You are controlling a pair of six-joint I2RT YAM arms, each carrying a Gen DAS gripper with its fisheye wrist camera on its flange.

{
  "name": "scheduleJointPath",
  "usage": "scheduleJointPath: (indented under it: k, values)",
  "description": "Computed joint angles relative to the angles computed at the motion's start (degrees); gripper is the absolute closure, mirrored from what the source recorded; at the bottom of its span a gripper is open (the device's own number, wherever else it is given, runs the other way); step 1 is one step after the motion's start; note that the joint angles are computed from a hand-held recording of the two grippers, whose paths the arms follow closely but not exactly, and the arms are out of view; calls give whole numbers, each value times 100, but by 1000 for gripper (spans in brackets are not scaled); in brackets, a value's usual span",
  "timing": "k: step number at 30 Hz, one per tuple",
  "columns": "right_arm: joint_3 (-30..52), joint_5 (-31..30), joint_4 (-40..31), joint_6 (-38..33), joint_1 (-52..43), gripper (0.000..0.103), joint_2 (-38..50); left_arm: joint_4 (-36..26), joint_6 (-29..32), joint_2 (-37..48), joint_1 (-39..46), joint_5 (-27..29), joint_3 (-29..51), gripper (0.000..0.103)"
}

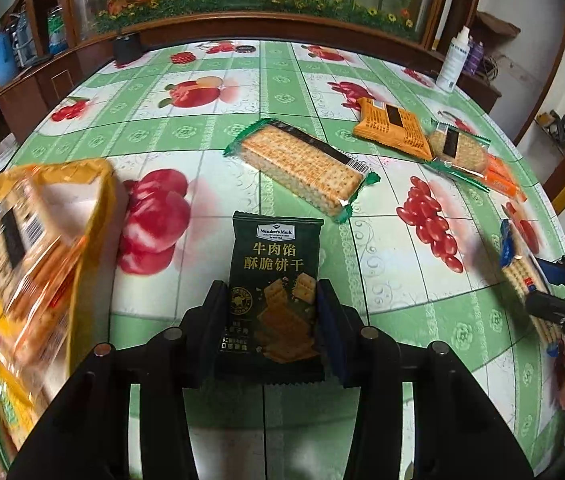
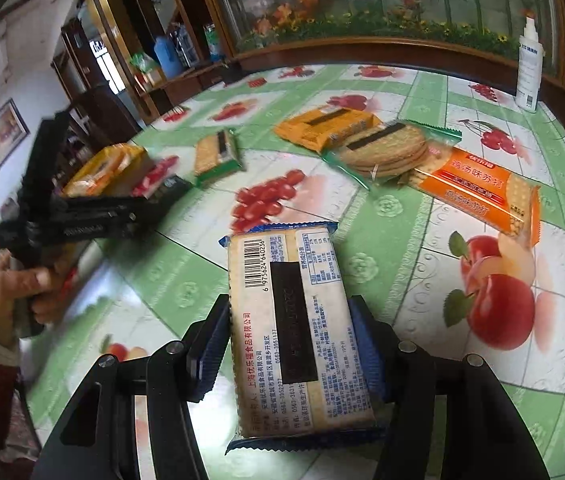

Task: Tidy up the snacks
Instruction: 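Grasp the dark green beef cracker pack with the left tool while the right tool grasps the white biscuit pack, then carry the green pack and white biscuit pack into the tray and release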

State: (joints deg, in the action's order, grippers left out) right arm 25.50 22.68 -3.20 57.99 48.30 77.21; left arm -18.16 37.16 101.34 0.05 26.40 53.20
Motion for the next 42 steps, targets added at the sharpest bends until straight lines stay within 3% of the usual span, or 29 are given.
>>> scheduleJointPath:
  k: [11, 22, 42]
  values:
    - [516, 465, 11, 213, 623, 44, 204, 30, 244, -987, 793, 447, -771, 61]
    - [1606, 508, 142, -261, 915, 44, 960, -299, 590, -1611, 2029, 1006, -856, 60]
    - [4513, -431, 359, -1436, 690, 44, 3125, -142, 373, -381, 3365, 1309, 347, 60]
